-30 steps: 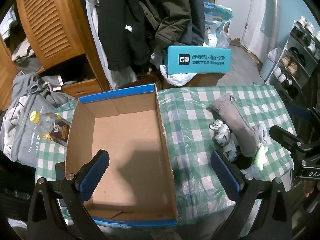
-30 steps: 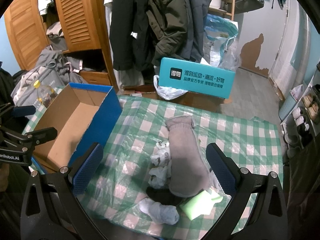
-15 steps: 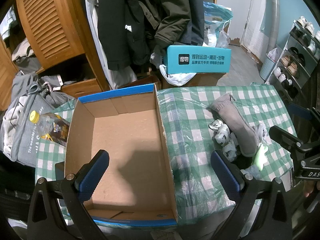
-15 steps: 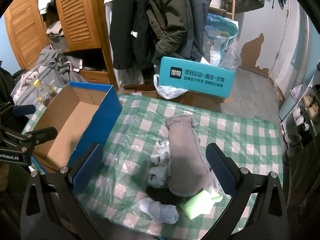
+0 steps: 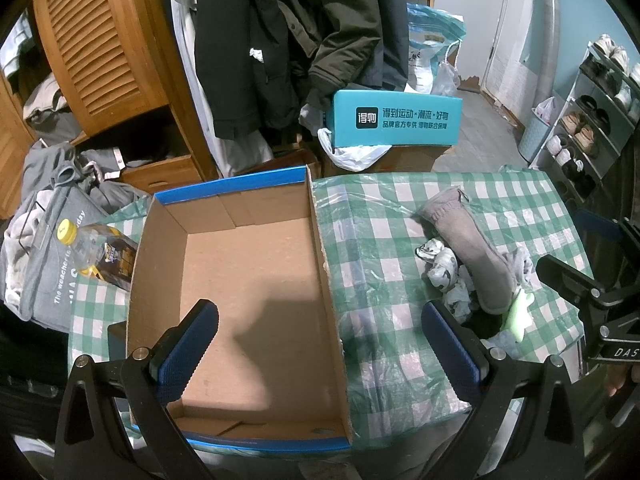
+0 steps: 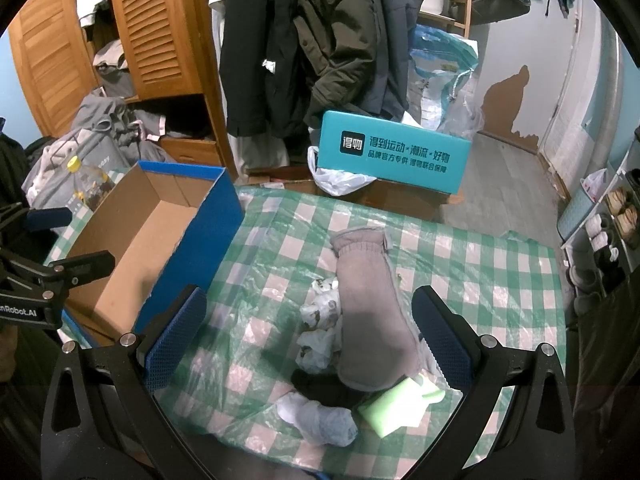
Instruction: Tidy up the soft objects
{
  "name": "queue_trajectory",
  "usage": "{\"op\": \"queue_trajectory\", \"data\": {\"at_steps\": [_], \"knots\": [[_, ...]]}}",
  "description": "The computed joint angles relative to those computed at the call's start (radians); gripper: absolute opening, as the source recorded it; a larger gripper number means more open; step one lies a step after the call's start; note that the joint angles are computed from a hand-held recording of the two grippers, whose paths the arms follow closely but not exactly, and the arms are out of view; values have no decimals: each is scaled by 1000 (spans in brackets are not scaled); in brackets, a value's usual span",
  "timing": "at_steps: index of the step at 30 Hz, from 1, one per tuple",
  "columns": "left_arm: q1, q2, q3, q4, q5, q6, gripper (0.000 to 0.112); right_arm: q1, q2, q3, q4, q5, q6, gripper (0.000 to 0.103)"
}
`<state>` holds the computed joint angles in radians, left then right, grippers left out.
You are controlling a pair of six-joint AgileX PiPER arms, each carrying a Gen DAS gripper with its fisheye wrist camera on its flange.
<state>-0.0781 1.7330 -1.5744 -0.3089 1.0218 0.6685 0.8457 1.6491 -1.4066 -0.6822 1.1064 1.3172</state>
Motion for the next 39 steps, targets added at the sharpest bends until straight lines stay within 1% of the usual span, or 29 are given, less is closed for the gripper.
{"op": "queue_trajectory", "data": {"at_steps": [20, 25, 32, 35, 39], "knots": [[1, 6, -12, 2, 8, -2, 102, -4, -7, 12, 4, -4, -2, 101], [-5, -17, 26, 8, -5, -1, 102, -5, -14, 27, 9, -7, -4, 101], [-34, -36, 46, 29, -4, -19, 102, 2, -34, 74, 19, -8, 14, 101], [-60, -14, 24, 49, -3, -39, 102, -14, -36, 87, 35, -14, 4, 101], [-94, -13, 41, 74, -13, -57, 102, -15, -61, 132, 46, -16, 22, 101]]}}
